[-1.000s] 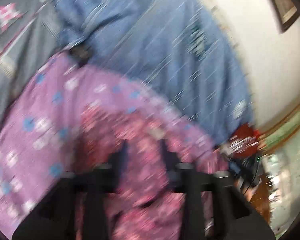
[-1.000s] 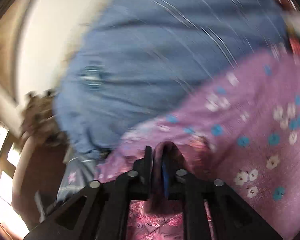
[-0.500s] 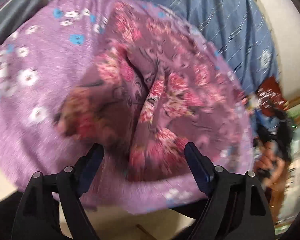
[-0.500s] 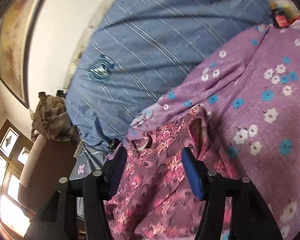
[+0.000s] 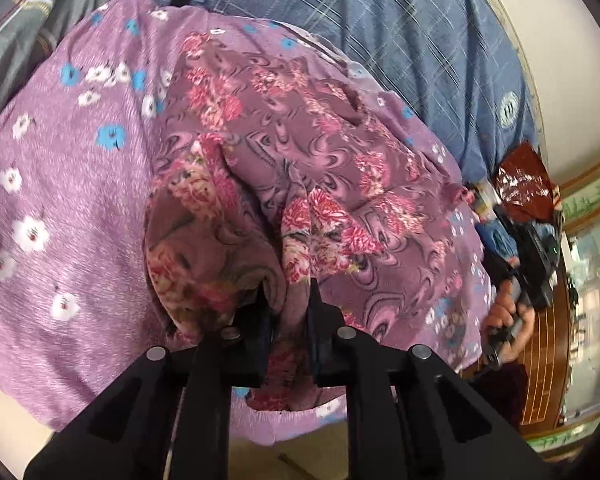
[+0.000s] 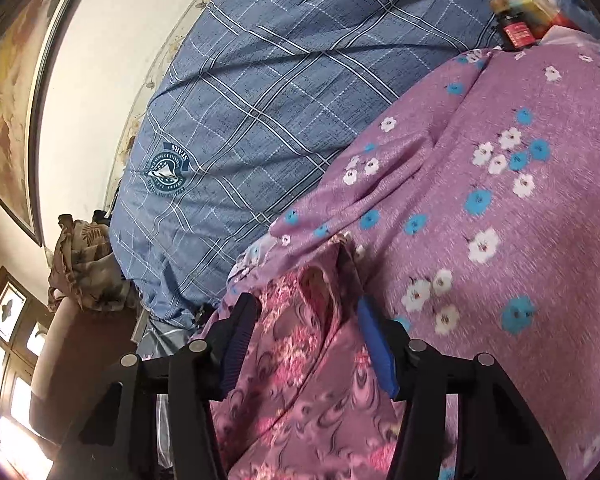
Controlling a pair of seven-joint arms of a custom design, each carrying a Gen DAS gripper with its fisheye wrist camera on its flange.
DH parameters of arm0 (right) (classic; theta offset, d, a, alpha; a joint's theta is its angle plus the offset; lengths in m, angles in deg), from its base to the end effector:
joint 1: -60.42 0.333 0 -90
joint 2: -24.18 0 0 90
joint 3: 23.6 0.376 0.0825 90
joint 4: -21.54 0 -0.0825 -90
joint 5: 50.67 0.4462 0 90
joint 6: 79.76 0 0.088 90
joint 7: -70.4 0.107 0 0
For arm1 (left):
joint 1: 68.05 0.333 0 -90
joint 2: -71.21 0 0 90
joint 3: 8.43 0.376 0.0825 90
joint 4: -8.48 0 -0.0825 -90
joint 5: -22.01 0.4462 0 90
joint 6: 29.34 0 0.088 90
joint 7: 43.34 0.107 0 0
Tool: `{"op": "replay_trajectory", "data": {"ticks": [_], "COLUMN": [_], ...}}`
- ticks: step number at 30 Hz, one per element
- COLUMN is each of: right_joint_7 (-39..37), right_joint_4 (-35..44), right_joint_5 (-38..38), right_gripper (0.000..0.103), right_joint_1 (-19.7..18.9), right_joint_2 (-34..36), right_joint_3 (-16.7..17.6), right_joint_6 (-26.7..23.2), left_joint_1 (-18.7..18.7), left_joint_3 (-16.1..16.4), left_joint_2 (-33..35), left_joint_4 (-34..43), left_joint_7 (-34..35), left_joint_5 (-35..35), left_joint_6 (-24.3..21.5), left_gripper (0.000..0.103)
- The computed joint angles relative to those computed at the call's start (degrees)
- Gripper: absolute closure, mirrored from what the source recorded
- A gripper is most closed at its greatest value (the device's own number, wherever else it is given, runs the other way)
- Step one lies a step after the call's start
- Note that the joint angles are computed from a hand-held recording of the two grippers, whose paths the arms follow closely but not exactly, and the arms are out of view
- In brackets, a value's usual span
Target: Fold small clothes
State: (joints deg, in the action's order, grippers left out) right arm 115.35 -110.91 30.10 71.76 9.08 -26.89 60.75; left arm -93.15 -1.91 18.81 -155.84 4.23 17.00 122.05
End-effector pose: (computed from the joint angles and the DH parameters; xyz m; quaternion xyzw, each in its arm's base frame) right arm 0.5340 0.0739 0.5219 -0.5757 0.6218 0.0939 0.5227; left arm 0.3178 -0.1032 0.5090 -0.7998 0.4929 -0.3425 0.0035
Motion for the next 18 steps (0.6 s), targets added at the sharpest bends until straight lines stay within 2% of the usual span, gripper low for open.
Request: {"op": "replay_trajectory", "data": {"ticks": [3,7,9,11,14,15,16,17,18], "right_joint_7": [0.9,3.7,4.2,5.9,8.6,9.9,10.6,11.7,12.8], "right_joint_4": [2.0,3.8,4.4,4.9,6.2,6.5,6.6,6.5,6.3], "right_joint_5": [-1.1,-5.7,-6.5,-9.4,-12.8,-14.9,-16.3,-18.5,-20.8], "right_gripper": [0.049,0.047,0.047,0.047,0.050,0.051,0.055,0.064,0.080], "right_joint_1": [0.4,0.7,1.1,1.4,1.8,2.0,2.1,2.2,2.3], "right_joint_2": [2.2,4.2,5.0,6.1,8.4,9.2,9.6,10.0,10.2], "right_joint_3": [0.0,2.2,3.0,3.9,4.1,4.5,4.8,5.3,5.6], "right_joint_6": [-3.9,-0.4,2.8,6.6,5.8,6.2,7.0,8.6,10.2], "left_joint_1": [-1.0,-0.7,-0.4,-0.2,0.6,1.5,2.1,3.0,3.8], "left_joint_3": [1.8,2.3,1.3,0.8,-1.3,-3.0,-4.0,-5.3,-6.7], "left_joint_2": [-0.7,-1.8,-0.5,0.8,2.7,2.9,2.9,1.9,0.4], "left_joint_4": [1.2,1.8,2.4,2.4,2.8,3.5,3.8,3.7,3.3], "left_joint_7": [1.3,3.2,3.7,3.6,2.1,1.2,0.4,-0.9,-2.4], "left_joint_5": [-1.3,-2.8,-3.0,-3.9,-3.7,-2.4,-1.4,-0.3,0.8], "left_joint_6": [-3.5,-7.4,-8.1,-7.0,-4.5,-5.8,-6.6,-7.2,-7.4], "left_gripper": [0.091,0.090,0.089,0.079,0.075,0.075,0.074,0.071,0.067]}}
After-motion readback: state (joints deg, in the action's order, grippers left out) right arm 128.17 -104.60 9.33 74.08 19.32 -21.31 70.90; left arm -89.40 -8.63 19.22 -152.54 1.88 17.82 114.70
